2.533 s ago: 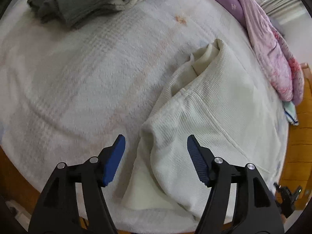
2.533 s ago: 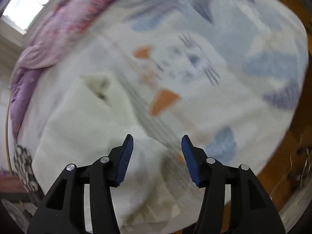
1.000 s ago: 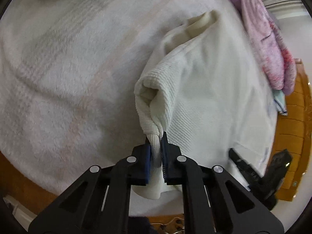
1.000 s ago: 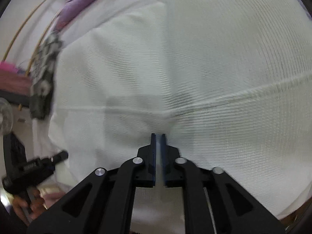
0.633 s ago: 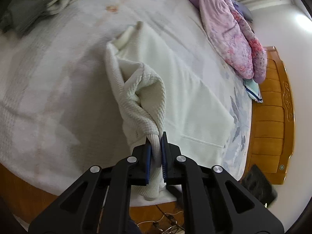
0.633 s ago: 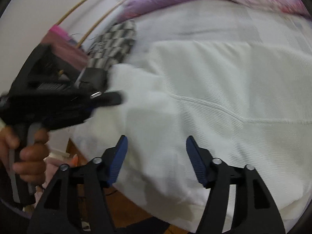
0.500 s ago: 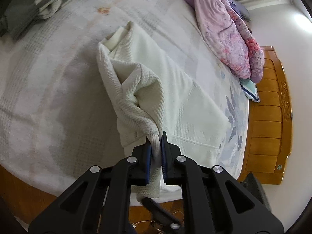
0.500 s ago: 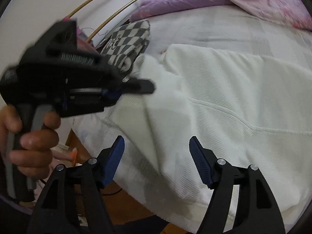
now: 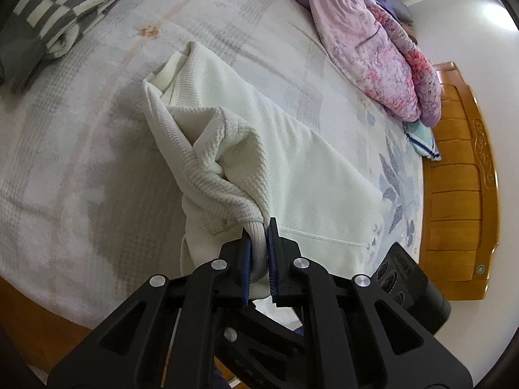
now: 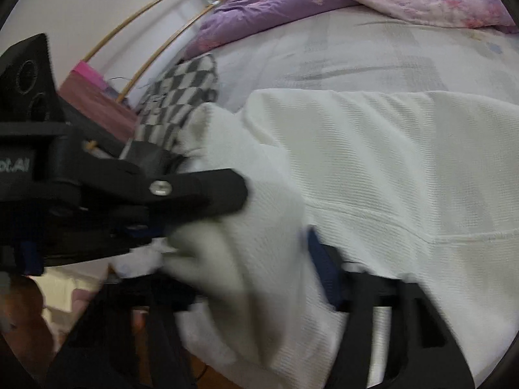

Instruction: Fold large clothes

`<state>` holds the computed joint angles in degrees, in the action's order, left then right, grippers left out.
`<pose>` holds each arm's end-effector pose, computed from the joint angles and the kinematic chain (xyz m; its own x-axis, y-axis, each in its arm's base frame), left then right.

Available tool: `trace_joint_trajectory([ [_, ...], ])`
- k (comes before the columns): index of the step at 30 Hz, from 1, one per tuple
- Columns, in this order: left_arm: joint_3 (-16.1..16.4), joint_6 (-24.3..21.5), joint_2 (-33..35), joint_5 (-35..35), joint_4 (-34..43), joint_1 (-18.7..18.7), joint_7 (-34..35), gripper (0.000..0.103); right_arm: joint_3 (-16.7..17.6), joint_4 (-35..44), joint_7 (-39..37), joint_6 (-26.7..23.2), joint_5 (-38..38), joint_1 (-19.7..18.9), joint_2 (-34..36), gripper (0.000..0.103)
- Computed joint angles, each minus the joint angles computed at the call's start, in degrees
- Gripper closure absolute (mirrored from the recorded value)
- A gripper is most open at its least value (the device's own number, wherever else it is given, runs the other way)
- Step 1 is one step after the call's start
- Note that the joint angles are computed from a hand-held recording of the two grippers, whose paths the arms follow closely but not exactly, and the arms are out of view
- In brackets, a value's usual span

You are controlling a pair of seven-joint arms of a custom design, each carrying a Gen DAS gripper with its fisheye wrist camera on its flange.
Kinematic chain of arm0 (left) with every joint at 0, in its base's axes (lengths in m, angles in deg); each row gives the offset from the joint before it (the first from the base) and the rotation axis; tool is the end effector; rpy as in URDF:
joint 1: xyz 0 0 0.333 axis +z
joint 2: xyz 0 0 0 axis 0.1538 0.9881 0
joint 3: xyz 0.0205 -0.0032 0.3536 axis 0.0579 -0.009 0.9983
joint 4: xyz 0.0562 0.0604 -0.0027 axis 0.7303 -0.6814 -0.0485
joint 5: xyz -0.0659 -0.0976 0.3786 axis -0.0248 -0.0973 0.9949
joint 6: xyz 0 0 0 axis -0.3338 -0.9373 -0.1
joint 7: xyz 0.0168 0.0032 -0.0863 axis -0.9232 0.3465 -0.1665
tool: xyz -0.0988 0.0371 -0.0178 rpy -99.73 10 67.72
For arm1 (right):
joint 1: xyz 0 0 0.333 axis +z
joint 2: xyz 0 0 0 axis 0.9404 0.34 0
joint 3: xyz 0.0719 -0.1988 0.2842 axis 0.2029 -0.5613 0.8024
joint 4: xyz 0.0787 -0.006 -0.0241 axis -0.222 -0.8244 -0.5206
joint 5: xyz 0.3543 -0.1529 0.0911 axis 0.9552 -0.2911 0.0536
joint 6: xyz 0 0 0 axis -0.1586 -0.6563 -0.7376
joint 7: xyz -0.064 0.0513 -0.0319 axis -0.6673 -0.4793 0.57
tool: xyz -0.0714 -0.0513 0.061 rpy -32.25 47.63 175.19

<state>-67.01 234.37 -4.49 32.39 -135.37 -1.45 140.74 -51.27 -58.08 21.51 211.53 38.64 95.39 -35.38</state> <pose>0.5259 -0.1869 0.4598 0.3773 -0.7531 0.5390 -0.8443 -0.5189 -0.1340 0.4799 0.3108 0.4557 0.4412 -0.7307 -0.5210 -0.8760 -0.2246 -0.4269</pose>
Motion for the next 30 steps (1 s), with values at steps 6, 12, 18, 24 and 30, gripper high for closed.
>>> trace_joint_trajectory([
  [6,-0.93,1.41,1.98,0.21,3.35,-1.01,-0.4,0.092,-2.19,-0.75,0.29,-2.68,8.25,-2.47,-1.41,0.091],
  [12,-2.78,7.8,3.78,-2.76,7.06,-3.11,5.5,0.068,-5.77,-3.38,0.89,-4.6,21.99,-6.17,-4.59,0.091],
  [18,-0.91,10.96,6.28,15.61,8.71,-5.47,-10.55,0.041,-9.65,-10.03,1.73,-0.82,31.57,-10.57,-11.1,0.091],
  [24,-0.89,2.36,13.18,21.0,14.22,-6.17,-15.06,0.04,-11.04,-19.61,8.64,6.56,34.5,-14.5,-17.09,0.092],
  [30,-2.27,-4.23,20.27,20.68,18.8,-7.76,-13.25,0.036,-12.0,-23.13,13.33,4.55,30.42,-15.08,-16.13,0.091],
])
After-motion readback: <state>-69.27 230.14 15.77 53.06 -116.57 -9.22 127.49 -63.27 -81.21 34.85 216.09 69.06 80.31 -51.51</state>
